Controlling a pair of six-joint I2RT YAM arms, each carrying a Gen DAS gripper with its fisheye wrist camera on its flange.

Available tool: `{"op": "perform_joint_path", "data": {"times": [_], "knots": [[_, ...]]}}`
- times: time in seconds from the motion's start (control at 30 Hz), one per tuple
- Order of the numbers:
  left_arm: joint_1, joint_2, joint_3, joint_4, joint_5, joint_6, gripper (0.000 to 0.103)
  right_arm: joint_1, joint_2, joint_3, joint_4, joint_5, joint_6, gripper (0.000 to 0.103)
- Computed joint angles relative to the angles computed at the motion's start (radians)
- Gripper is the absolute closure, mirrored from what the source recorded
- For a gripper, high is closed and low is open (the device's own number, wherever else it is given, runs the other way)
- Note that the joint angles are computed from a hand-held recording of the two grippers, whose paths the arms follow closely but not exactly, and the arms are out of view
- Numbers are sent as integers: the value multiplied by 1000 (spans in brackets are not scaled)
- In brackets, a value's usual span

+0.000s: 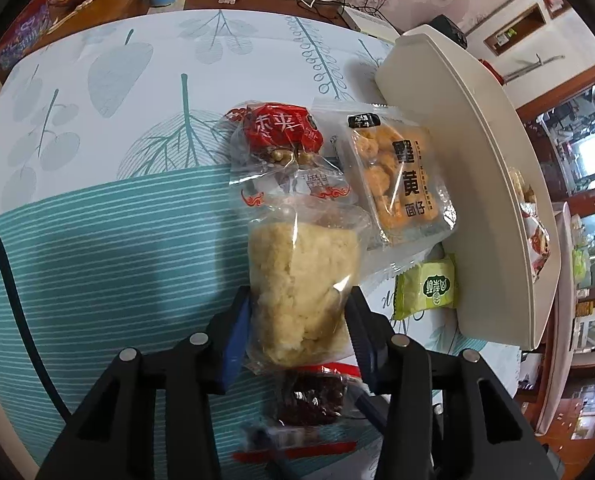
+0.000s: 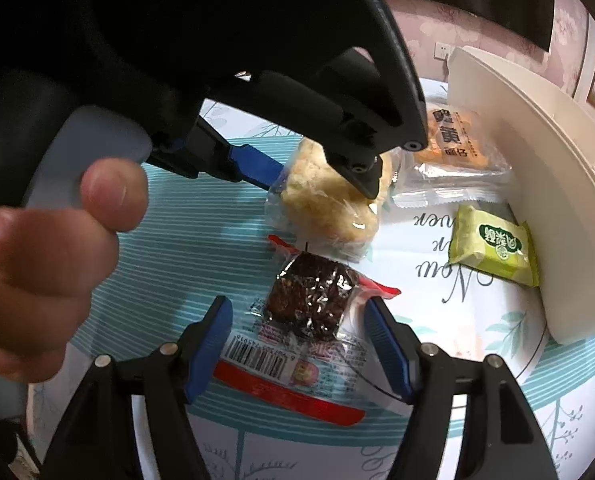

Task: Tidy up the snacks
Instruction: 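Grasp the clear bag of yellow cake with the left tool while the right tool grasps the red-striped jerky packet, then carry the cake bag and jerky packet into the white tray and open both tools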

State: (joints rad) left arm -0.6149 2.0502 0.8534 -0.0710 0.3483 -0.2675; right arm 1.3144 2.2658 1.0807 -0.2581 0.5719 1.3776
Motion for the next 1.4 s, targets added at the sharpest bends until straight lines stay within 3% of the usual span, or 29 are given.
{"op": "perform_joint_path", "data": {"times": [0.1, 0.17, 0.53, 0.6, 0.87, 0.9, 1.27, 1.37, 1.4], "knots": [[4, -16, -18, 16, 6, -3, 61, 10, 12, 23, -33, 11, -16, 64], [8, -29, -32, 24, 10, -8, 61, 14, 2, 6, -7, 8, -27, 71], [27, -103, -97, 43, 36, -61, 62, 68, -23, -44, 60, 8, -41, 89], [35, -128, -119, 46, 35, -64, 62, 80, -31, -60, 68, 17, -51, 96], [58, -262, -202, 33, 31, -99, 62, 135, -60, -97, 50, 35, -22, 97], [63, -286, -213, 25, 29, -97, 62, 102, -79, -120, 79, 36, -67, 97], [49, -524, -262, -67, 3, -134, 62, 141, -206, -185, 41, 136, -105, 97], [32, -577, -262, -81, -7, -160, 62, 153, -318, -256, -12, 177, -96, 97], [22, -598, -263, -81, -8, -172, 62, 183, -361, -232, -103, 192, -62, 97]]}}
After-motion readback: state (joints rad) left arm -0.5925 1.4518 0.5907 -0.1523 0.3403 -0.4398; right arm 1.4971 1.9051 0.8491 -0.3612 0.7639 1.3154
